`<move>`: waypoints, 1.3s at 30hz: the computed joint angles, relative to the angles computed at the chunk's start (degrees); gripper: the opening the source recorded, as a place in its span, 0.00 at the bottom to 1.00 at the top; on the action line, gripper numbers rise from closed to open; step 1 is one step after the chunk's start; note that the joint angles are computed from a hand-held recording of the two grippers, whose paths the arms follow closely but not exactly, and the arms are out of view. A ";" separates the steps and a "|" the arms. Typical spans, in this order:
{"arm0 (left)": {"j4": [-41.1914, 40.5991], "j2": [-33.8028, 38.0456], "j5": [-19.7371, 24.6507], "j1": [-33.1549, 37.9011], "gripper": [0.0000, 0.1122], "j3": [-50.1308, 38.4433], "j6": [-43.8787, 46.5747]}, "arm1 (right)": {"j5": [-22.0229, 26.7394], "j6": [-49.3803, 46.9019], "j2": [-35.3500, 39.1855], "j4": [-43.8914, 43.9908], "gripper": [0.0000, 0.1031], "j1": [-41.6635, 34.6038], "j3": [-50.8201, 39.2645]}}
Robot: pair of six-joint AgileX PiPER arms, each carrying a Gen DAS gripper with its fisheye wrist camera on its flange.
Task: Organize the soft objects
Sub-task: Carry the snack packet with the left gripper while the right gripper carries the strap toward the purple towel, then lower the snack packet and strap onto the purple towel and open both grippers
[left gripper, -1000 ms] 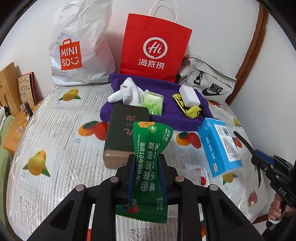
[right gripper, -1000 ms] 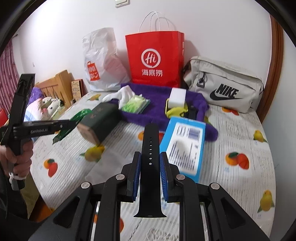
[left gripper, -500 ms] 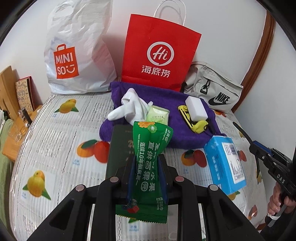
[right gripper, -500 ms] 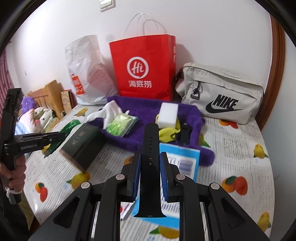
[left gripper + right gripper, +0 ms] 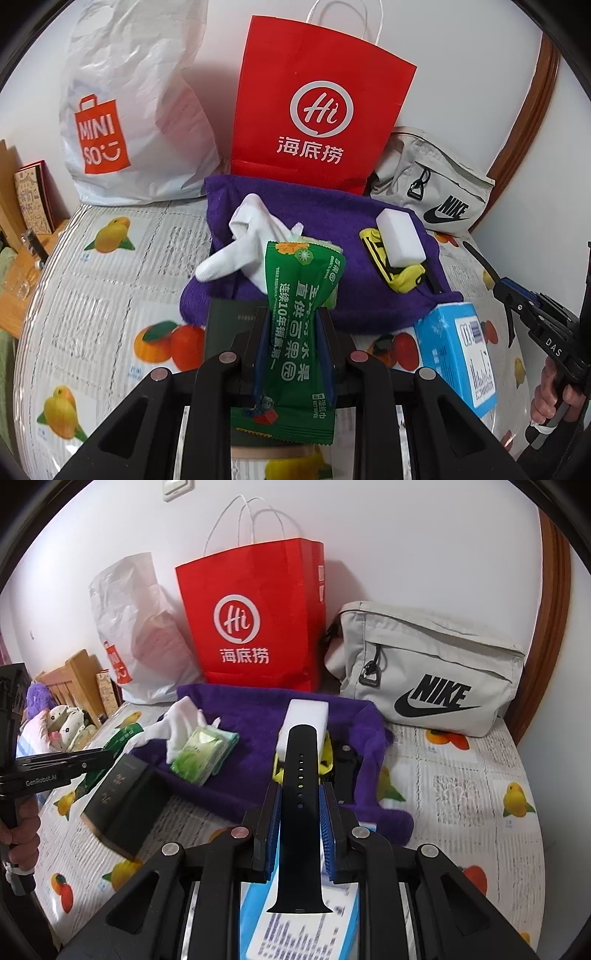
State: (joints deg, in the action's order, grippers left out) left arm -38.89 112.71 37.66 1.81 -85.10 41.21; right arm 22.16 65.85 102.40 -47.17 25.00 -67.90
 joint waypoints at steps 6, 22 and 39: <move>2.46 4.21 1.58 -0.90 0.21 -6.37 -3.47 | -0.65 -4.28 3.80 4.07 0.20 -3.06 -4.18; 9.77 18.04 9.20 -3.59 0.21 -28.48 -15.39 | 0.72 -21.25 15.01 18.35 0.20 -8.99 -17.12; 16.52 30.18 17.97 -4.75 0.24 -47.42 -25.48 | 7.91 -39.46 24.96 35.05 0.20 -11.96 -30.63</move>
